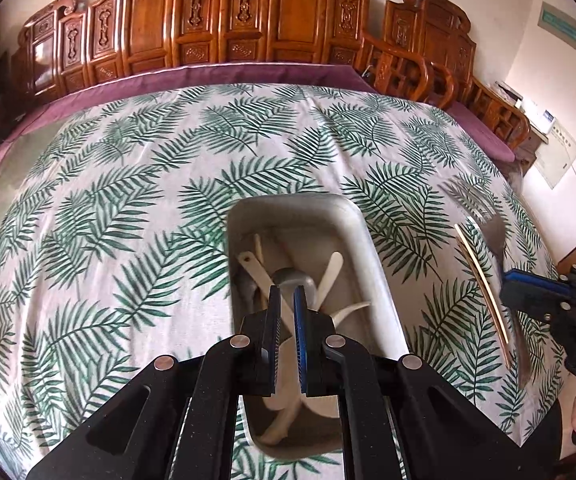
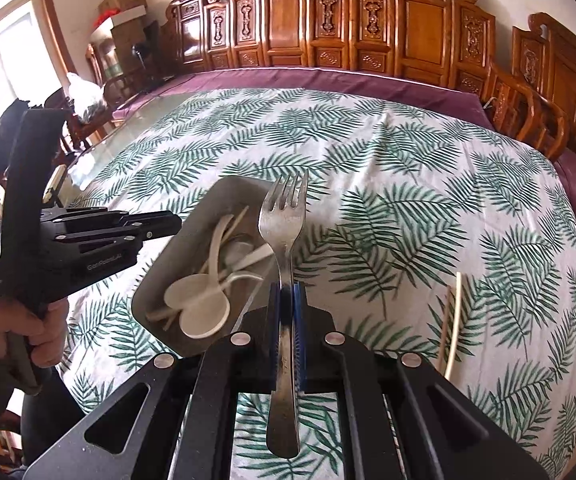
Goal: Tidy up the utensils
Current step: 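Carry the white fork into the grey tray and open the left tool, then lower the metal fork into the grey tray and open the right tool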
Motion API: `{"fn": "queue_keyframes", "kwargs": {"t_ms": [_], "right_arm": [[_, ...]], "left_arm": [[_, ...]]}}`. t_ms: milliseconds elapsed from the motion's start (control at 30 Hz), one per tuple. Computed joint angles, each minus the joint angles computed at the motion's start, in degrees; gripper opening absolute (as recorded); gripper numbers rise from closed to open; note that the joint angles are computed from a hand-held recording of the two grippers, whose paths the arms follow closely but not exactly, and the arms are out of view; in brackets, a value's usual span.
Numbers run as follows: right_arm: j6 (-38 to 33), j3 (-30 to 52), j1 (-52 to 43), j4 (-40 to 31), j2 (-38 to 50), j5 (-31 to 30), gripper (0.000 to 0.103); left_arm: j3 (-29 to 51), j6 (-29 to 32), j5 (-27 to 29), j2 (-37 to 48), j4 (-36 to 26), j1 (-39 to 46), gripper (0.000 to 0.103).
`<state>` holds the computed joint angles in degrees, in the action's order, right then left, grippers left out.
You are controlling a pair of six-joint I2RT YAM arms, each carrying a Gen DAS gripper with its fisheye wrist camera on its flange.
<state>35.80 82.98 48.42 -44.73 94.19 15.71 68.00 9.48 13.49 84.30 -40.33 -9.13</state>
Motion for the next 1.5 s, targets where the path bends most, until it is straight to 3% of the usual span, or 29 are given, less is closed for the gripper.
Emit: {"fn": "queue_keyframes", "kwargs": {"t_ms": [333,433,533,700,833,1033,1500], "right_arm": [[-0.8,8.5,1.4,0.2,8.8,-1.8,0.008],[-0.6,10.6,1.5,0.0,11.1,-2.5,0.008],[-0.5,12.8,1.7,-0.3,13.6,-3.1,0.008],[-0.5,16.3,2.0,-0.8,17.2,-3.5,0.008],[-0.8,19.7,2.0,-1.7,20.2,-3.5,0.008],[-0.6,22.8,1.1,-2.2,23.4,-3.9,0.008],[-0.5,27.2,-1.2,-4.6,28.6,-4.6,0.009]], "left_arm": [[-0.6,4.9,3.7,-5.8,-2.5,7.0,0.008],[-0.9,5.9,5.8,-7.5,-2.9,9.5,0.023],[-2.5,6.7,6.3,-10.1,-1.9,11.4,0.028],[-3.7,8.5,9.5,-13.4,-2.1,16.1,0.050],[-4.3,9.4,11.8,-14.9,-2.2,19.5,0.073],[-6.4,10.9,16.3,-15.9,-1.5,23.1,0.078],[-9.2,12.7,15.6,-16.7,-0.4,24.2,0.079]]}}
